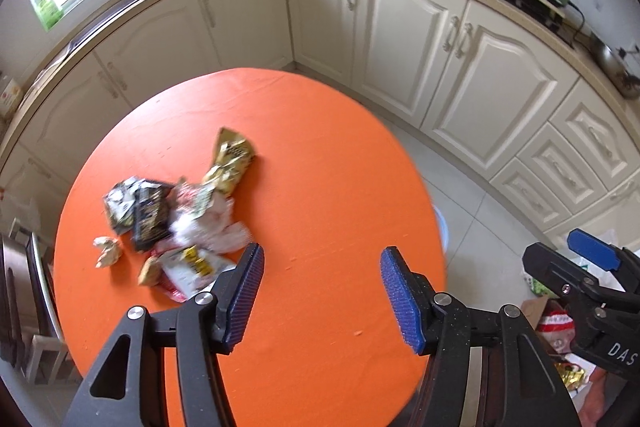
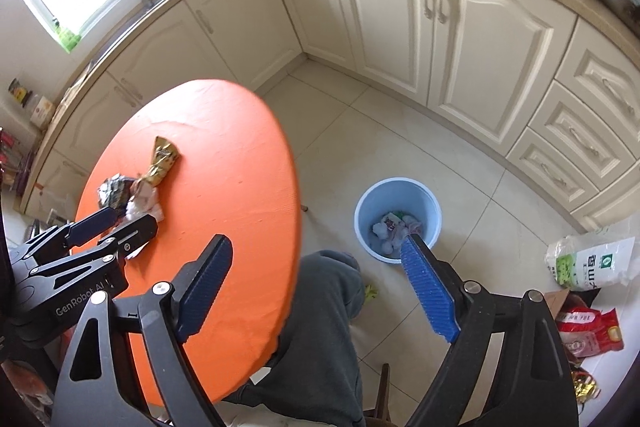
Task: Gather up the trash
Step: 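Turn both open tools back toward the orange table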
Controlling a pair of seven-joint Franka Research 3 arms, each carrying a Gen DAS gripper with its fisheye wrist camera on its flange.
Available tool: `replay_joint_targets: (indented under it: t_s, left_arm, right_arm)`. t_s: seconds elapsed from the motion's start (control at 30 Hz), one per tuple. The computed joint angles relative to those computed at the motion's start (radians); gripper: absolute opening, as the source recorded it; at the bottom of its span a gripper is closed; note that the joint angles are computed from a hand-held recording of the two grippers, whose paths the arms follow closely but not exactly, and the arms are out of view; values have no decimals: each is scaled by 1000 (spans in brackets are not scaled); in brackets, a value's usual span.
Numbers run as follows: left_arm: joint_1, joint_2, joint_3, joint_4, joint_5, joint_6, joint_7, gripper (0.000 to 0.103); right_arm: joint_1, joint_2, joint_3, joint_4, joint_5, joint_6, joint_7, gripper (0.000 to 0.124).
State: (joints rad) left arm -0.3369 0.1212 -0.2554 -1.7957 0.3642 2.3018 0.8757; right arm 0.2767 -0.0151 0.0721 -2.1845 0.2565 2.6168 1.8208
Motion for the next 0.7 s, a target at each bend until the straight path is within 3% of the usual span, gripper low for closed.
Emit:
replay_joint_targets:
  t_s: [0.33,0.7]
  left_arm:
    - [77,-264,34,-268,-88,51,5,63]
    - [163,-405,84,-399,-161,45,-15,69]
  right_arm:
    - [72,51,43,83,-50,-19,44,98]
    - [154,174,64,244,-88,-85,41,98]
